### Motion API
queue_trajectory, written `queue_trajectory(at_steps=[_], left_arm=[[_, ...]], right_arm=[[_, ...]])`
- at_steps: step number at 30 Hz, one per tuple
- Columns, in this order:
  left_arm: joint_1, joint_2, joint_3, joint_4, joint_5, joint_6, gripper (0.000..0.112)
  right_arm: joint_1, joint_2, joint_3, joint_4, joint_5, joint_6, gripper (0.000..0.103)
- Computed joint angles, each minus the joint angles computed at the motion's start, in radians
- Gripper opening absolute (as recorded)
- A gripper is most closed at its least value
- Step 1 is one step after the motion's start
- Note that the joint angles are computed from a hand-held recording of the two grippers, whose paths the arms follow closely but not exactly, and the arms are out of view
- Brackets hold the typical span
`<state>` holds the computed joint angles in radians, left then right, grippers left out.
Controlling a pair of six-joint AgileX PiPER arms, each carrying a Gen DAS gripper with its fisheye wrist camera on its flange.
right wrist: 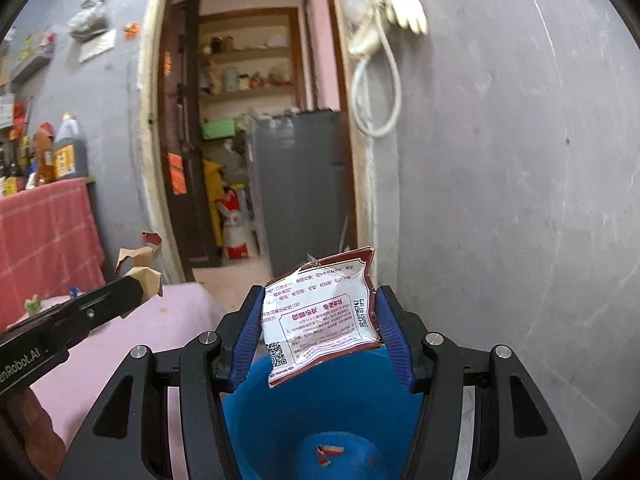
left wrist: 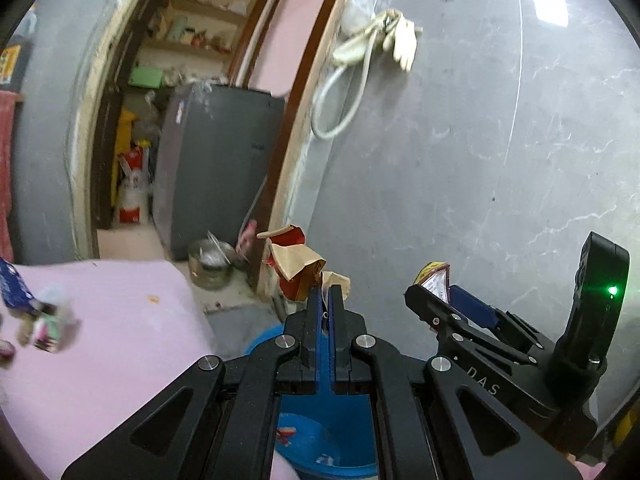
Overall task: Collect trash
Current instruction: 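Move both held items over the blue bucket and open both tools, then grasp the crumpled silver can with the left tool while the right tool grasps a paper scrap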
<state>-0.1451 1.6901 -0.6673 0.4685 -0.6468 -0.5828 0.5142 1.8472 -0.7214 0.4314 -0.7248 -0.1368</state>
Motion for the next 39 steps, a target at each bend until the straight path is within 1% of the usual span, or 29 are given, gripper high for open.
queue_trajectory(at_steps=[4,5,6,8,10,12,14,17,19,21,22,23,24,25,26,27,28,29,30,32,34,36,39], left_arm=[[-0.023,0.065,-0.073,0.034,0.057,-0.051,0.001],[-0.022,0.083,-0.103,0.068,0.083,-0.095,0.001],[-0.020,0.096,-0.110,0.090,0.087,-0.122,0.001],[-0.006,0.128,-0.151,0.189,0.110,-0.234,0.001],[0.009,0.145,-0.176,0.281,0.131,-0.324,0.004],[0.019,0.160,-0.196,0.341,0.146,-0.390,0.018],[0.035,0.154,-0.184,0.367,0.131,-0.423,0.024],[0.055,0.130,-0.160,0.377,0.125,-0.431,0.026],[0.068,0.103,-0.139,0.375,0.131,-0.424,0.031],[0.089,0.059,-0.098,0.361,0.125,-0.404,0.041],[0.100,0.043,-0.087,0.355,0.125,-0.397,0.044],[0.115,0.022,-0.072,0.347,0.127,-0.390,0.049],[0.137,-0.005,-0.050,0.341,0.125,-0.386,0.055],[0.158,-0.026,-0.032,0.332,0.122,-0.375,0.059],[0.180,-0.049,-0.014,0.318,0.120,-0.358,0.067],[0.204,-0.075,0.006,0.295,0.118,-0.332,0.078],[0.228,-0.101,0.025,0.276,0.116,-0.310,0.083],[0.253,-0.126,0.044,0.257,0.115,-0.288,0.091],[0.284,-0.156,0.063,0.238,0.115,-0.268,0.096],[0.344,-0.200,0.097,0.226,0.100,-0.241,0.099],[0.403,-0.242,0.123,0.226,0.095,-0.219,0.101],[0.455,-0.281,0.152,0.221,0.097,-0.190,0.101],[0.549,-0.328,0.204,0.224,0.074,-0.144,0.101]], right_arm=[[-0.058,0.028,-0.013,-0.088,0.042,0.097,0.055],[-0.069,0.035,-0.021,-0.107,0.060,0.116,0.055],[-0.079,0.040,-0.028,-0.127,0.074,0.136,0.055],[-0.083,0.045,-0.045,-0.133,0.101,0.151,0.058],[-0.085,0.048,-0.042,-0.142,0.096,0.170,0.063],[-0.081,0.046,-0.037,-0.133,0.089,0.172,0.064],[-0.080,0.039,-0.027,-0.129,0.078,0.182,0.064],[-0.077,0.027,-0.016,-0.128,0.063,0.191,0.065],[-0.070,0.013,-0.012,-0.123,0.057,0.187,0.067],[-0.055,-0.004,-0.002,-0.110,0.041,0.175,0.070],[-0.044,-0.012,0.002,-0.098,0.035,0.165,0.073],[-0.031,-0.026,0.010,-0.087,0.023,0.157,0.076],[-0.024,-0.034,0.010,-0.080,0.019,0.151,0.078],[-0.012,-0.044,0.014,-0.073,0.010,0.147,0.080],[-0.004,-0.050,0.015,-0.070,0.004,0.145,0.083],[0.010,-0.059,0.016,-0.063,-0.003,0.139,0.084],[0.020,-0.064,0.016,-0.056,-0.009,0.132,0.086],[0.037,-0.071,0.017,-0.048,-0.018,0.124,0.088],[0.052,-0.075,0.013,-0.041,-0.022,0.117,0.090],[0.083,-0.082,0.005,-0.031,-0.033,0.110,0.099],[0.117,-0.087,0.001,-0.026,-0.052,0.110,0.103],[0.149,-0.088,-0.006,-0.017,-0.064,0.107,0.103],[0.193,-0.078,-0.031,-0.029,-0.068,0.127,0.103]])
